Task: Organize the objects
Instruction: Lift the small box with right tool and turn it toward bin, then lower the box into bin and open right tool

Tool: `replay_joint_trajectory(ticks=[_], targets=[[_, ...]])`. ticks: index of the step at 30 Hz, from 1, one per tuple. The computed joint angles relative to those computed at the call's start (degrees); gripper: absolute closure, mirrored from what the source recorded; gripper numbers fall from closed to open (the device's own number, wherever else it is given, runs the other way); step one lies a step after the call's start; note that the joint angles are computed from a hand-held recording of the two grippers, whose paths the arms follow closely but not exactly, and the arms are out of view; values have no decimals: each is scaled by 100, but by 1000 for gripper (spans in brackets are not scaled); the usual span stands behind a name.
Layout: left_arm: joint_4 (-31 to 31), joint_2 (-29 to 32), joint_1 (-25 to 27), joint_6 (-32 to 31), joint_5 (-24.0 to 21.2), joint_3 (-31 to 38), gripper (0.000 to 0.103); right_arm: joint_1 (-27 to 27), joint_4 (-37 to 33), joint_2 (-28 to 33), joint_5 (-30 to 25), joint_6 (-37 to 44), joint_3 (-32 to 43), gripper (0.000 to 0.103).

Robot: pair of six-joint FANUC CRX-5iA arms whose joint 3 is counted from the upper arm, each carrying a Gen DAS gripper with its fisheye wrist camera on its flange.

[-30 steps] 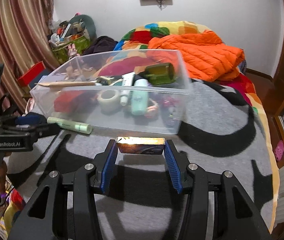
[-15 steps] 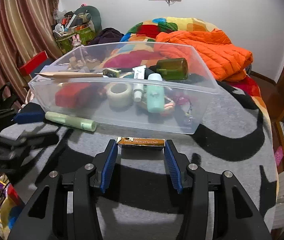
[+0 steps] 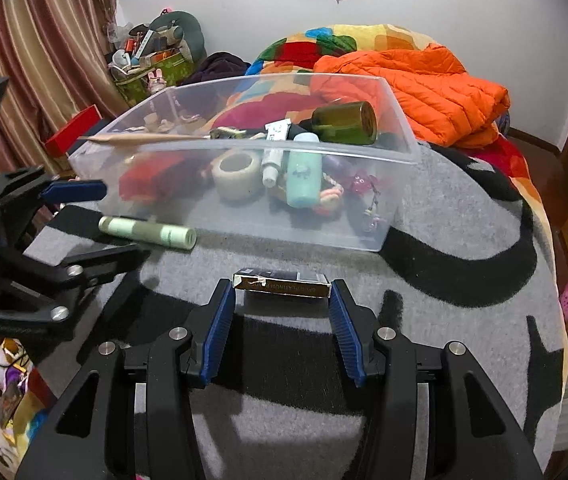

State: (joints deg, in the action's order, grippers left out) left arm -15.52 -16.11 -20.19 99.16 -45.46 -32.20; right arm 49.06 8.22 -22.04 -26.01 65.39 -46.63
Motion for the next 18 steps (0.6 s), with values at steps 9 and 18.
replay_joint_trajectory(ticks=[9,18], targets=[[3213,-260,1219,-3196,-27,-940,37,-70,-351,-9,-29,302,77,58],[2594,-285,1410,-2540,228,-812,31,-80,-434,29,-53,396,127,58]])
